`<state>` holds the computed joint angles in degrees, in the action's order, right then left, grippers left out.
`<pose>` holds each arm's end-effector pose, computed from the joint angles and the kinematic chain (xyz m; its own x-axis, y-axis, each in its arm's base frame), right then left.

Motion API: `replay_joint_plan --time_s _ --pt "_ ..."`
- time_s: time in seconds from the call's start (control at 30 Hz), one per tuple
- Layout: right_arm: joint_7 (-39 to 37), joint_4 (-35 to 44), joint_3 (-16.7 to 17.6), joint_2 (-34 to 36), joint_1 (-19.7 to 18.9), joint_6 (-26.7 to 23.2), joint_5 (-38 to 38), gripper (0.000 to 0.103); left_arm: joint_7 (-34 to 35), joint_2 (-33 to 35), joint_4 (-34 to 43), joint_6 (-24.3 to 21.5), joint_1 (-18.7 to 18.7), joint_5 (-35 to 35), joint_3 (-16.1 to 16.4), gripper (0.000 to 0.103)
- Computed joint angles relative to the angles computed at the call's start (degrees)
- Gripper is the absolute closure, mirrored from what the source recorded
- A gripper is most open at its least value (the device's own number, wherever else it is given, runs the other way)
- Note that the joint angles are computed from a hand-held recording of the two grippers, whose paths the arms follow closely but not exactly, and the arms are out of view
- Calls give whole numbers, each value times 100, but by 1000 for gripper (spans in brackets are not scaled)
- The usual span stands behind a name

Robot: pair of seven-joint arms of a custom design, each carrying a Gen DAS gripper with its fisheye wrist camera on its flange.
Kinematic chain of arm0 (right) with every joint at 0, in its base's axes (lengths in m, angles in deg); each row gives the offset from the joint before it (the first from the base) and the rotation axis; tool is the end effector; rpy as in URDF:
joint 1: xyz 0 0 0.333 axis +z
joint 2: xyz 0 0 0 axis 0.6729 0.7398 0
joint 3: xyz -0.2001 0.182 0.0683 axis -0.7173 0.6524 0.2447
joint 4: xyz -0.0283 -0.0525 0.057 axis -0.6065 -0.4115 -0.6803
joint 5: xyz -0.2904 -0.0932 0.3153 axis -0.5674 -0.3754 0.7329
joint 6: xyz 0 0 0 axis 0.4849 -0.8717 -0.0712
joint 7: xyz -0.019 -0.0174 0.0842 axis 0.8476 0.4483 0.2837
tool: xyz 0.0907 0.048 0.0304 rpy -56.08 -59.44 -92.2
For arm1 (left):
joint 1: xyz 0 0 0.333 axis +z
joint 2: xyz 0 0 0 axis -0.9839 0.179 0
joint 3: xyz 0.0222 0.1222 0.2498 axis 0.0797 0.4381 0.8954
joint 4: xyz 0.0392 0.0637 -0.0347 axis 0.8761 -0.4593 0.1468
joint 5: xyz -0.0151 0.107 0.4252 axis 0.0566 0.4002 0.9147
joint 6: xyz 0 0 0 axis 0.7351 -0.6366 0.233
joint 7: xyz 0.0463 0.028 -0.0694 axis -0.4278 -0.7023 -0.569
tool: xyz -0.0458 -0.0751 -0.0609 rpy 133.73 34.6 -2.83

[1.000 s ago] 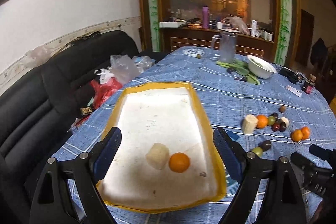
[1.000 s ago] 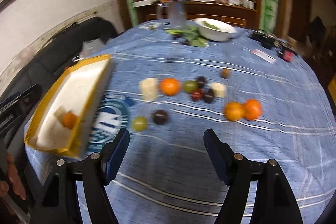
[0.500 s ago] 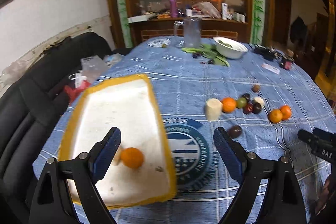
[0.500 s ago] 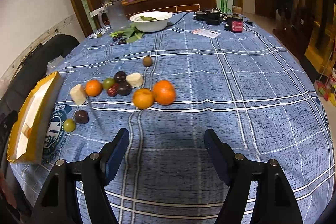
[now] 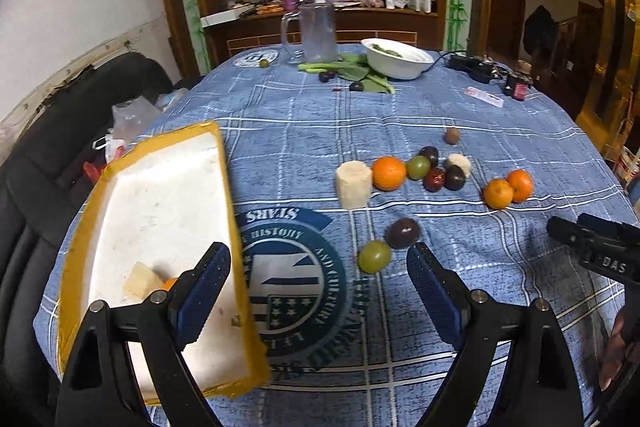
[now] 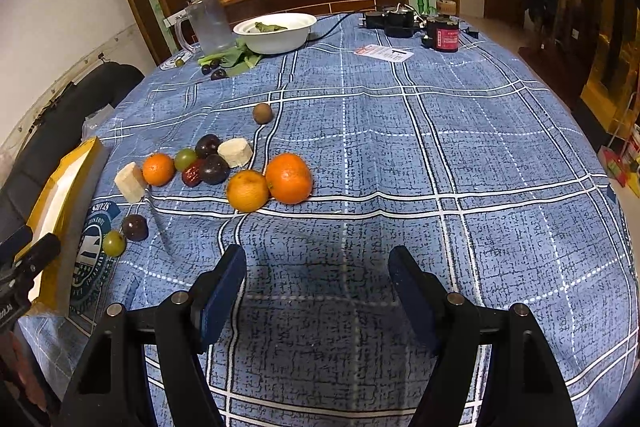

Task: Organize fruits
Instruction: 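Withdraw both open tools from the tray back toward the fruit row, then grasp another cream cylinder piece with the left tool while the right tool grasps an orange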

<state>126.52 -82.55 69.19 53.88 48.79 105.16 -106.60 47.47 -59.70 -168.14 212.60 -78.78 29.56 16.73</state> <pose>0.4084 0.2649 0.3515 -0.0173 -0.9844 -0.1753 -0.7811 0.1228 -0.6122 0.4264 -0.0327 0.3700 -0.0508 -0.9965 -0.0668 -0.6901 0.0834 -0.7189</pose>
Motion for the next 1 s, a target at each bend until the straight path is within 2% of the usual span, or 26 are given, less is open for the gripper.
replay_joint_plan --time_s 0.13,0.23,0.33,0.43,0.53,0.63,0.67,0.73,0.77,0.8,0.87,0.9,0.93,1.0 --pt "90 67 43 -86 -14 -269 -129 25 315 203 123 191 -600 -199 598 14" --pt "98 10 17 -312 37 -403 -222 25 582 412 346 77 -1027 -396 919 14" --pt "131 56 52 -404 -40 -580 -369 25 806 450 369 128 -1192 -567 996 14" --pt "50 232 -105 -187 -8 -538 -352 24 916 503 403 94 -1251 -703 1029 14" --pt "42 446 -158 75 -117 -194 -509 25 1057 520 493 -31 -1406 -963 1238 14" --pt "468 708 141 339 -673 306 -1044 24 1154 537 613 -163 -1497 -1293 1439 14" --pt "552 788 173 461 -798 482 -1146 24 1147 597 679 -193 -1425 -1363 1391 14" --pt "579 961 190 770 -968 838 -1257 24 952 790 834 -211 -1033 -1330 997 14" --pt "578 1049 237 894 -1045 886 -1315 25 918 895 930 -225 -1032 -1326 1005 14" --pt "612 1135 298 1009 -1131 891 -1430 27 1206 1024 1060 -249 -1232 -1647 1159 14" --pt "756 1264 319 1201 -1186 870 -1748 38 1649 1225 1298 -345 -1910 -2031 1767 14" --pt "919 1301 338 1267 -1228 867 -1952 39 1966 1365 1463 -426 -2269 -2328 2055 16" --pt "1047 1318 318 1330 -1242 879 -2108 42 2202 1514 1610 -473 -2483 -2549 2204 20" --pt "944 1327 95 1429 -1040 827 -2024 45 2278 1937 1950 -567 -2410 -2617 2038 39"
